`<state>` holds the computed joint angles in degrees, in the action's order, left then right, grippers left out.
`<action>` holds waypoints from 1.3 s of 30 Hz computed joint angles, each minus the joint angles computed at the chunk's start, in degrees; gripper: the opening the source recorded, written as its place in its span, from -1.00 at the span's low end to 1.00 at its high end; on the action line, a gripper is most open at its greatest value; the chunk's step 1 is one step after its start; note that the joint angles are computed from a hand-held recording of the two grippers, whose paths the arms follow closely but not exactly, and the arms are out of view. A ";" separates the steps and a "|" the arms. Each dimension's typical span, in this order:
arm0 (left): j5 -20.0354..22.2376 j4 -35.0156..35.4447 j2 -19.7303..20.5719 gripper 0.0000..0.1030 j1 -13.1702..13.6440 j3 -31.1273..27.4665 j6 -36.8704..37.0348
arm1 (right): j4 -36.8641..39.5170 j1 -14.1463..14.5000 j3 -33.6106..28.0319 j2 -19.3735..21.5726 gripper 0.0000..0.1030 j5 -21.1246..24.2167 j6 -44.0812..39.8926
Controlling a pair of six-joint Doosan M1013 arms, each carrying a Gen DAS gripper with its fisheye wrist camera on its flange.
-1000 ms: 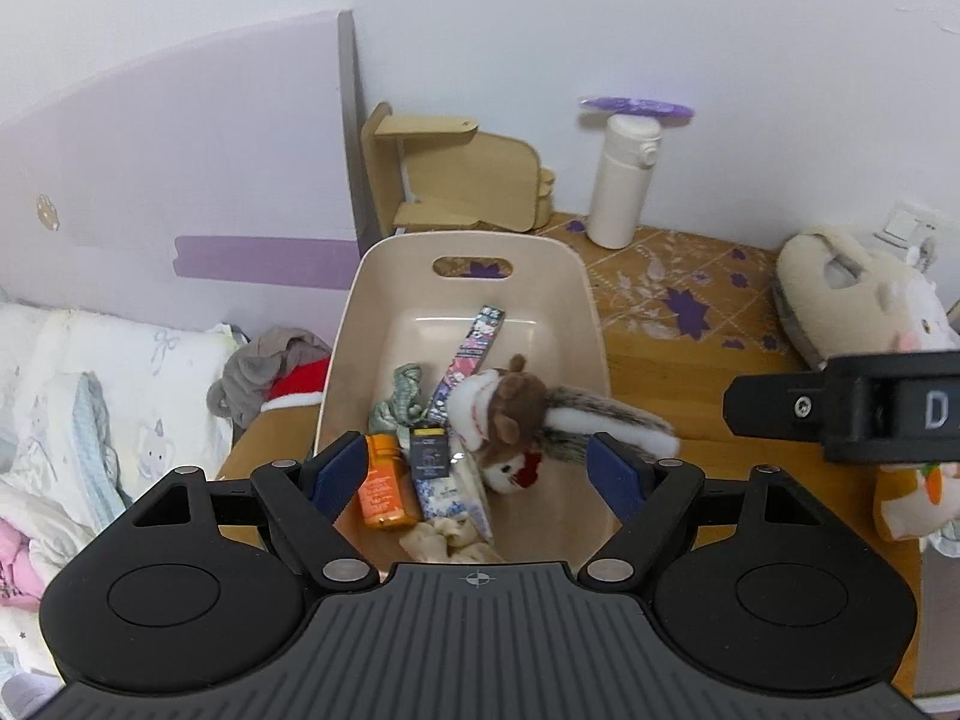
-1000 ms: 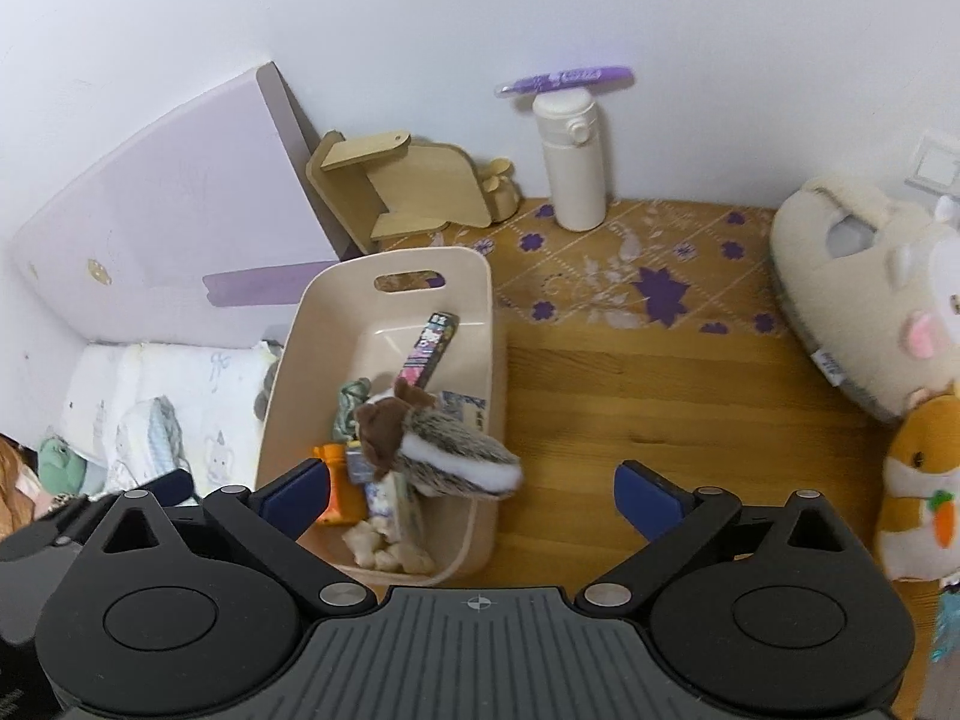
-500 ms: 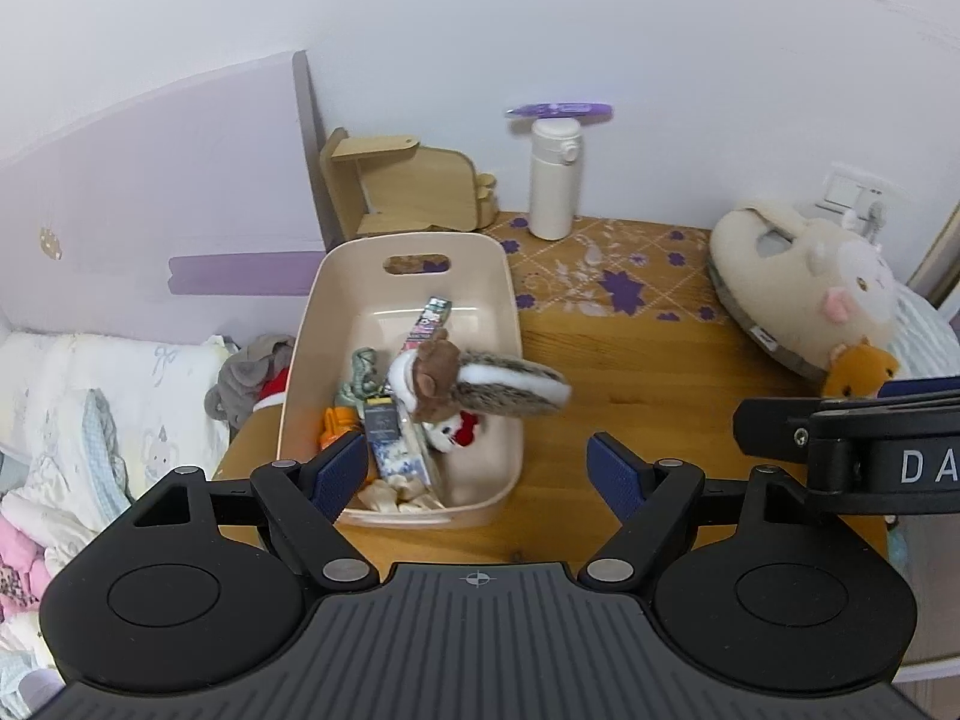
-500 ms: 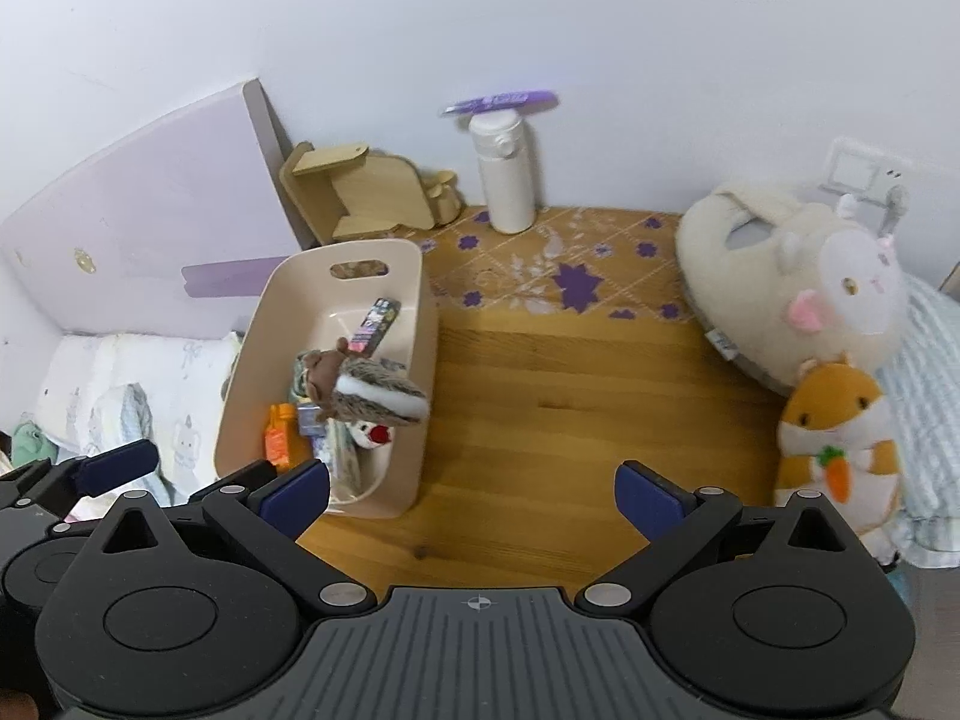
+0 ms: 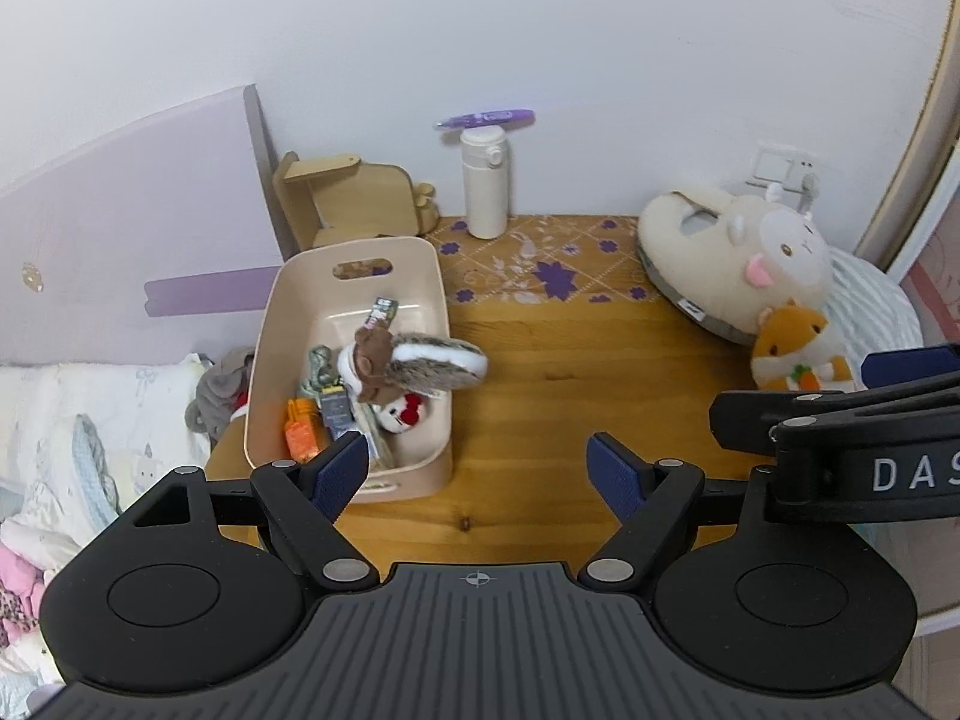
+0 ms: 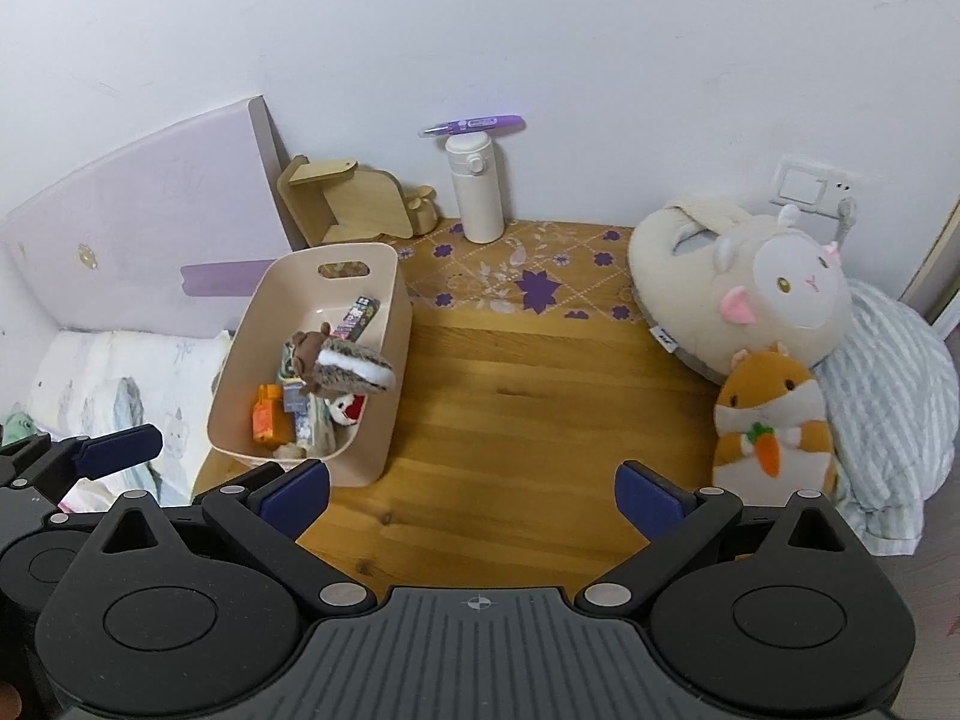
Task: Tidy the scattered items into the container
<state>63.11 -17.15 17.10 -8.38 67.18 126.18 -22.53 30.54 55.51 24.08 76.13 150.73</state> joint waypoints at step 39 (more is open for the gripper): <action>-1.16 1.14 -7.30 0.58 0.65 9.17 -0.86 | 1.92 2.73 7.44 -5.45 1.00 0.19 0.99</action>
